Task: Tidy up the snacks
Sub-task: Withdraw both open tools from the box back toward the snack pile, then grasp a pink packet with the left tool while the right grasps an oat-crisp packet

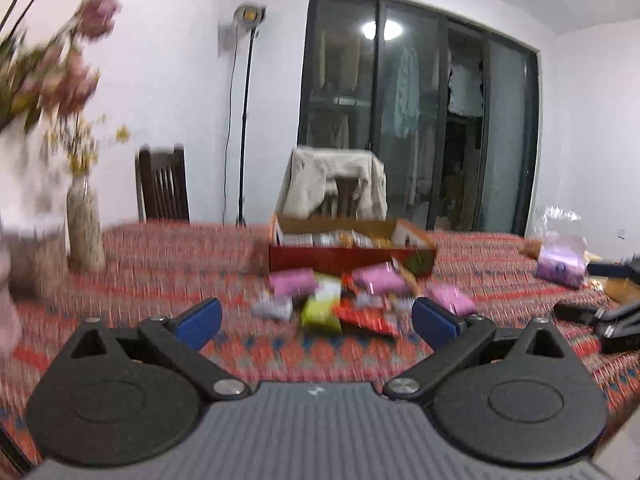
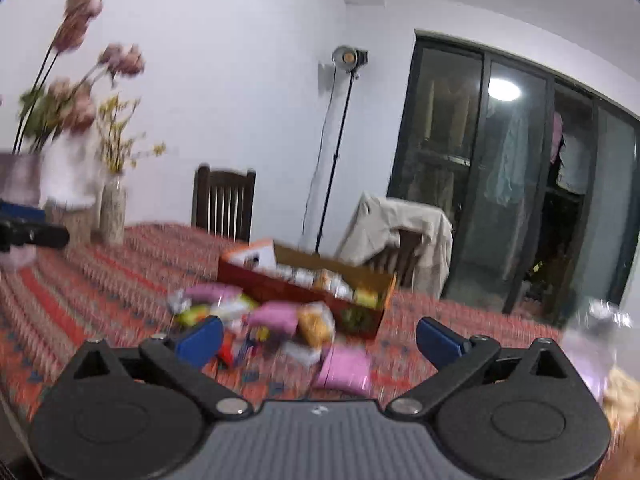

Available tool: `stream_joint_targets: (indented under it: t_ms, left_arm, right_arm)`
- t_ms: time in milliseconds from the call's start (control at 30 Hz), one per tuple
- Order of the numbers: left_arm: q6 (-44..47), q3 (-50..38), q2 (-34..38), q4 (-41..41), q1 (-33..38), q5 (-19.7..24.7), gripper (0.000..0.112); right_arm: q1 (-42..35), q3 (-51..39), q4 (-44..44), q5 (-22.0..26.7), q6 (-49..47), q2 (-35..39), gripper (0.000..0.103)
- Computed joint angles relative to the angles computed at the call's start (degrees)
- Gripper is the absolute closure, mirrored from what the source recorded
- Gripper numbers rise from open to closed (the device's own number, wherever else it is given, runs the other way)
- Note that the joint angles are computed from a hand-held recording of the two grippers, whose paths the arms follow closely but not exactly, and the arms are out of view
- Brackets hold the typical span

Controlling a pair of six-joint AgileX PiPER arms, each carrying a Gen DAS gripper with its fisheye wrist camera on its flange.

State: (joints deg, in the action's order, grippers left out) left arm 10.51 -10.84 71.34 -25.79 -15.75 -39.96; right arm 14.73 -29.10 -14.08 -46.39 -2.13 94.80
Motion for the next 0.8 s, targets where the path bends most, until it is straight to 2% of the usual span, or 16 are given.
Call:
stream_joint_targets:
  t_ms: [67, 133, 267, 367, 500, 633, 733, 800]
  left_arm:
    - [-0.7, 1.5, 1.3, -1.7, -1.3, 0.1, 0.009]
    - [1.0, 1.3, 3.4, -5.2, -2.4, 0.2, 0.009]
    - [0.3, 1.9, 3.6, -4.3, -1.5, 0.8, 0.009]
    - [0.8, 1.1, 4.0, -3.6, -0.8, 1.2, 0.009]
    - [-1.8, -0.8, 6.5, -0.1, 1.3, 2.2, 0.009]
    - [-7.7, -5.8, 11.1, 8.5, 6.5, 5.2, 0.009]
    - [-13.2, -11.8, 15.8, 15.2, 10.6, 7.1, 0.009]
    - [-15.0, -16.8, 19.4, 17.6, 12.3, 8.5, 0.009]
  right_arm:
    - [2.5, 4.9, 2.5, -4.7, -0.5, 2.2, 0.000]
    - [3.6, 7.2, 2.5, -7.3, 0.9, 5.9, 0.000]
    - [6.4, 8.8, 4.9, -10.3, 1.2, 11.2, 0.000]
    - [6.8, 8.7, 6.0, -11.1, 0.7, 12.1, 0.000]
    - [4.9, 6.9, 3.9, -9.6, 2.4, 12.0, 0.000]
    - [2.7, 2.3, -0.6, -5.1, 7.5, 12.3, 0.000]
    - [0.5, -3.5, -6.1, 0.2, 15.2, 13.6, 0.002]
    - [-1.3, -8.5, -11.6, 3.4, 23.8, 15.0, 0.002]
